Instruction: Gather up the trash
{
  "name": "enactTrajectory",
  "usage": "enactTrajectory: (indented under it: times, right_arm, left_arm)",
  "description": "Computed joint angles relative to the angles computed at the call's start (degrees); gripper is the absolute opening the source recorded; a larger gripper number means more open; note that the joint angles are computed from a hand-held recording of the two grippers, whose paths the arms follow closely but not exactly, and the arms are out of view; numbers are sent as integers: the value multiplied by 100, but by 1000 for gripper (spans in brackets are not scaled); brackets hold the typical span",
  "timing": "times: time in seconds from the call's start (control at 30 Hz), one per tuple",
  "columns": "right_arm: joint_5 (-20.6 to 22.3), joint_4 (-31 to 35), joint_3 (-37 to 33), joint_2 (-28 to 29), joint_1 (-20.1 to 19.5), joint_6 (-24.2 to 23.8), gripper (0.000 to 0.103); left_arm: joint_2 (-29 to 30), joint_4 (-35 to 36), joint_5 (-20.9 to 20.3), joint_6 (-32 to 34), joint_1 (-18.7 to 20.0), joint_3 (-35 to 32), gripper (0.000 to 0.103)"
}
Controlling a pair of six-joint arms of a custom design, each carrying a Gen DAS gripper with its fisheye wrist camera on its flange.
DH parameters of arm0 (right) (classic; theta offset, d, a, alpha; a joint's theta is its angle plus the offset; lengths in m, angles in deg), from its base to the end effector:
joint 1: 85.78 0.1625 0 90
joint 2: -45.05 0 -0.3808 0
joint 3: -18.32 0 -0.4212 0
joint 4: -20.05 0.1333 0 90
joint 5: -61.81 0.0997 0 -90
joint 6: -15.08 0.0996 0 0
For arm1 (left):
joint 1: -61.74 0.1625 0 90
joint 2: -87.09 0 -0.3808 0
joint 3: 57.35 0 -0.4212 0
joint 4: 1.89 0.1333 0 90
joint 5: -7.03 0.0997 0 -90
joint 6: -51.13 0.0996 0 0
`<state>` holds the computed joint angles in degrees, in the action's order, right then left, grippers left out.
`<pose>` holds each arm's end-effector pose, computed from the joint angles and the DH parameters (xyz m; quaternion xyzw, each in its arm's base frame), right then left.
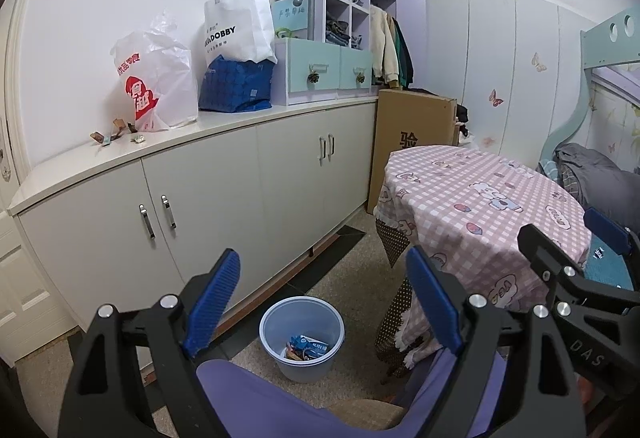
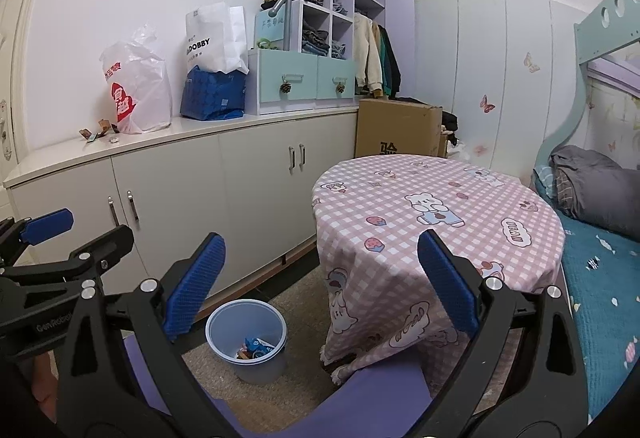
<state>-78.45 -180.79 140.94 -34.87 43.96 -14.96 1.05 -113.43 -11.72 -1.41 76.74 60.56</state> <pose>0.3456 -0.3270 0.3206 0.2338 -0.7512 0.5351 0.3076 -0.4012 -0.3431 0.2706 0.2091 0.7838 -0.4880 0.3220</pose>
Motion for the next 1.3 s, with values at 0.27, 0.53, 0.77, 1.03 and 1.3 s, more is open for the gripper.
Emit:
enactTrajectory:
  times: [0.27,0.53,0.77,1.03,1.3]
  right_arm:
    - [-32,-16,9,-16,23,-10,95]
    - [-78,-29,8,-6,43,-26,95]
    - [-94,-63,3,7,52,-49,95]
    - [-114,-40,9,-2,59,-24,95]
    - [-120,-35,9,-6,60,-22,95]
  left_arm:
    - [7,-1,25,-2,-21,11,83]
    - [14,-3,10,-5,-28,3,83]
    - [16,-15,12,-8,-34,11,83]
    - [50,-27,18,-7,-33,5,83]
    - [45,-20,15,-8,-31,6,83]
